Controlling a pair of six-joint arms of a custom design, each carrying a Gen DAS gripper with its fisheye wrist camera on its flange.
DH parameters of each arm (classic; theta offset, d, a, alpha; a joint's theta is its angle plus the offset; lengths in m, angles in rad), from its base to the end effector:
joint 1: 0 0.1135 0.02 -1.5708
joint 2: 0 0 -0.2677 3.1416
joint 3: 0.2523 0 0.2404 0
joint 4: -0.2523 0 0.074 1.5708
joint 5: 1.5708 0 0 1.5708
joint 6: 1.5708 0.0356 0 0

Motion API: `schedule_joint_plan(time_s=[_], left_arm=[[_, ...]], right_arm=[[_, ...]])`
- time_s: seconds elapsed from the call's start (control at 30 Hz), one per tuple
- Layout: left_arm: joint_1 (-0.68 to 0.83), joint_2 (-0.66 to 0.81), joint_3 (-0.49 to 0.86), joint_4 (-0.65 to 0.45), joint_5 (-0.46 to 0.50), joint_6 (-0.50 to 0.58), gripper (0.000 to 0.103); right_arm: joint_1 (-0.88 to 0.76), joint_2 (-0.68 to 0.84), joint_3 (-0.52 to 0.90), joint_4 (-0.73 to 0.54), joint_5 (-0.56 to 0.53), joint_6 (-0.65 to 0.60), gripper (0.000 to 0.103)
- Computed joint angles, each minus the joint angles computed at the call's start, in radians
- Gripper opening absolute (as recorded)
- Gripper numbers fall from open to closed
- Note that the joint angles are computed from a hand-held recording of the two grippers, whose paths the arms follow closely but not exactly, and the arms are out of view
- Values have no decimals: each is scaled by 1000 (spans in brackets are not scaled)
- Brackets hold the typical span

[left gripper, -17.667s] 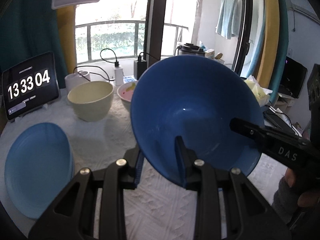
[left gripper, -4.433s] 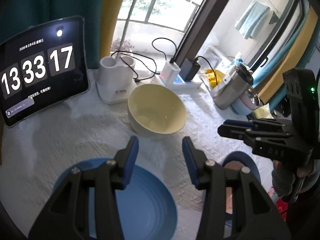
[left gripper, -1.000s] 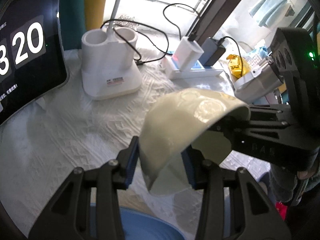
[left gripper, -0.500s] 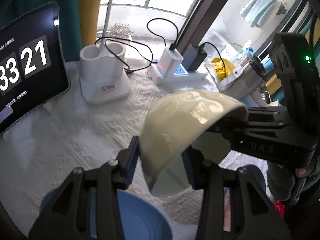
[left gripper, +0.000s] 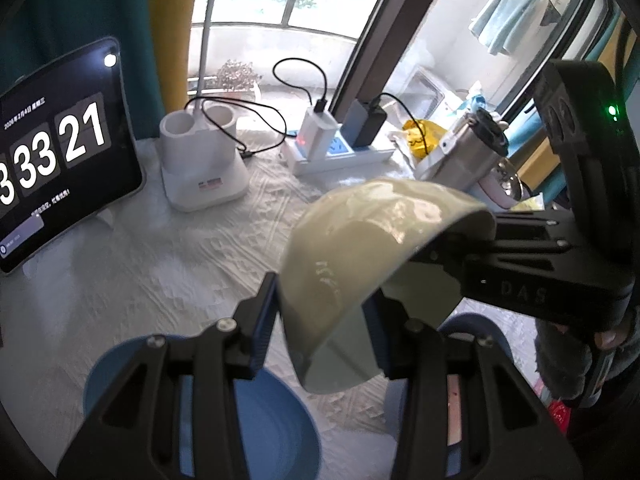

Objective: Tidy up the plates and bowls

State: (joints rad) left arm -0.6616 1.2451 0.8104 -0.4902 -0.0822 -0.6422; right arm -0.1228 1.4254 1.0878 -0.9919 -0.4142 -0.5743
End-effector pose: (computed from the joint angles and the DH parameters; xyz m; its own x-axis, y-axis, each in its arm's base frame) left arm 0.1885 -0.1431 0.2361 -0.8479 -0.0963 -0.5213 0.0817 0.9479 -0.3080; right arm 0.2461 -0.0159 0.2544 -0.8182 -0.4001 -0.4129 -0.5095 0.8373 0.1983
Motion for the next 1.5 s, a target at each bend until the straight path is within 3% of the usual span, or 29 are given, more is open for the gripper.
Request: schedule_joint_plan(time_s=[0.8,1.5], left_arm=[[-299,10,110,-140,-175,-147,42],[-471,182,182,-132,-190,-220,42]], right_arm=[[-281,-138,-15,-215,-78,-287,14],[-586,-83,-49,-294,-77,-601,16]])
